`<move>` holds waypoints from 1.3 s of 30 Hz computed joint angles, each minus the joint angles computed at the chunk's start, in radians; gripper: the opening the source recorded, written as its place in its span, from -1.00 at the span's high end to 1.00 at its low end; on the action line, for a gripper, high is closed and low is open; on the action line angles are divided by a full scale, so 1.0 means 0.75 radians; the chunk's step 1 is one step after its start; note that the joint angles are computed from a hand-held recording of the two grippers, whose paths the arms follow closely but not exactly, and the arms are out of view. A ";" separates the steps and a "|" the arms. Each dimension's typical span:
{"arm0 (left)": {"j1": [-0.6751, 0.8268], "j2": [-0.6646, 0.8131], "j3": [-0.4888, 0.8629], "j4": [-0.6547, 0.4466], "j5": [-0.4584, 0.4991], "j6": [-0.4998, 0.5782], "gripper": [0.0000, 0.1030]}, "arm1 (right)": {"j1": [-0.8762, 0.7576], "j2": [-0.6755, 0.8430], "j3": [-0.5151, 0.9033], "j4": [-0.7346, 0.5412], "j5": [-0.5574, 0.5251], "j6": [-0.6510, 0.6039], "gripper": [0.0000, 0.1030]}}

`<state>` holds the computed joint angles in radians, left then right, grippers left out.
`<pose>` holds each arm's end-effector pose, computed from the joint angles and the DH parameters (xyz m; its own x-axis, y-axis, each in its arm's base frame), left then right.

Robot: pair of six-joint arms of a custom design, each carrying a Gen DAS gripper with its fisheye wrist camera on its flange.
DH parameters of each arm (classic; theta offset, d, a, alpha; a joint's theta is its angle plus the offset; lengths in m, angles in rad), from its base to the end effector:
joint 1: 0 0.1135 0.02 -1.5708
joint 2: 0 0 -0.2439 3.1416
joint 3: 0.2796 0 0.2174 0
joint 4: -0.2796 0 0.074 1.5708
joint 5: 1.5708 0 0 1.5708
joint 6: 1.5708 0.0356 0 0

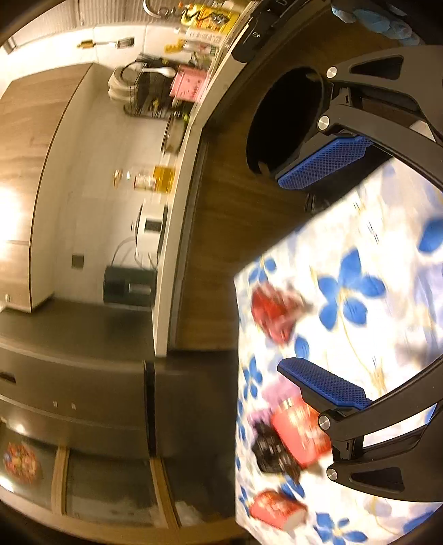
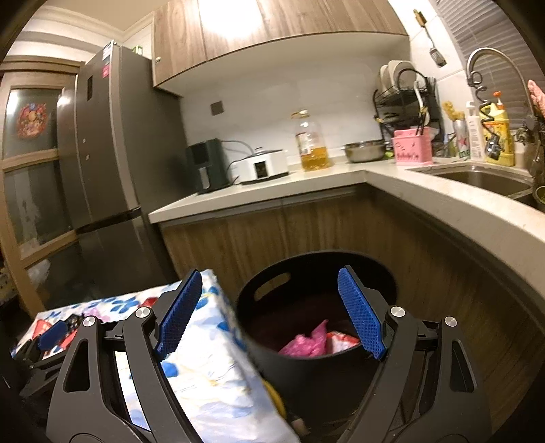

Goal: Collect trash
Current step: 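Move both open tools back over the table, then grasp the large red paper cup with the right tool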

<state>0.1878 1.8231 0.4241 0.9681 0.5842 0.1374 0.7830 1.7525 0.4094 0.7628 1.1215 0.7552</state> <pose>0.2689 0.0311 0.1107 -0.3604 0.0478 -0.9316 0.3896 0.9151 -0.1037 0.1959 0.1497 0.1143 -0.1270 0.2936 -0.9474 0.4321 0.8762 0.2136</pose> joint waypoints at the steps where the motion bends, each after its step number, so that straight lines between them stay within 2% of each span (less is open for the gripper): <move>1: 0.044 0.006 0.005 -0.013 0.020 0.009 -0.85 | 0.012 0.021 0.022 -0.009 -0.002 0.005 -0.57; 8: 0.337 0.069 0.050 -0.032 0.158 0.107 -0.85 | 0.091 0.227 0.266 -0.059 -0.071 -0.018 -0.57; 16: 0.631 0.208 0.275 -0.224 0.252 0.210 -0.85 | 0.135 0.588 0.720 -0.076 -0.329 -0.175 -0.62; 21: 0.765 0.286 0.441 -0.325 0.288 0.186 -0.85 | 0.131 0.797 1.086 -0.217 -0.491 -0.267 -0.72; 25: 0.828 0.336 0.548 -0.399 0.299 0.173 -0.85 | 0.140 0.919 1.320 -0.353 -0.548 -0.298 -0.76; 32: 0.884 0.401 0.649 -0.435 0.315 0.168 -0.85 | 0.106 1.111 1.711 -0.623 -0.708 -0.121 -0.77; 39: 0.928 0.455 0.703 -0.420 0.336 0.181 -0.85 | 0.072 1.352 2.213 -0.970 -0.772 0.115 -0.77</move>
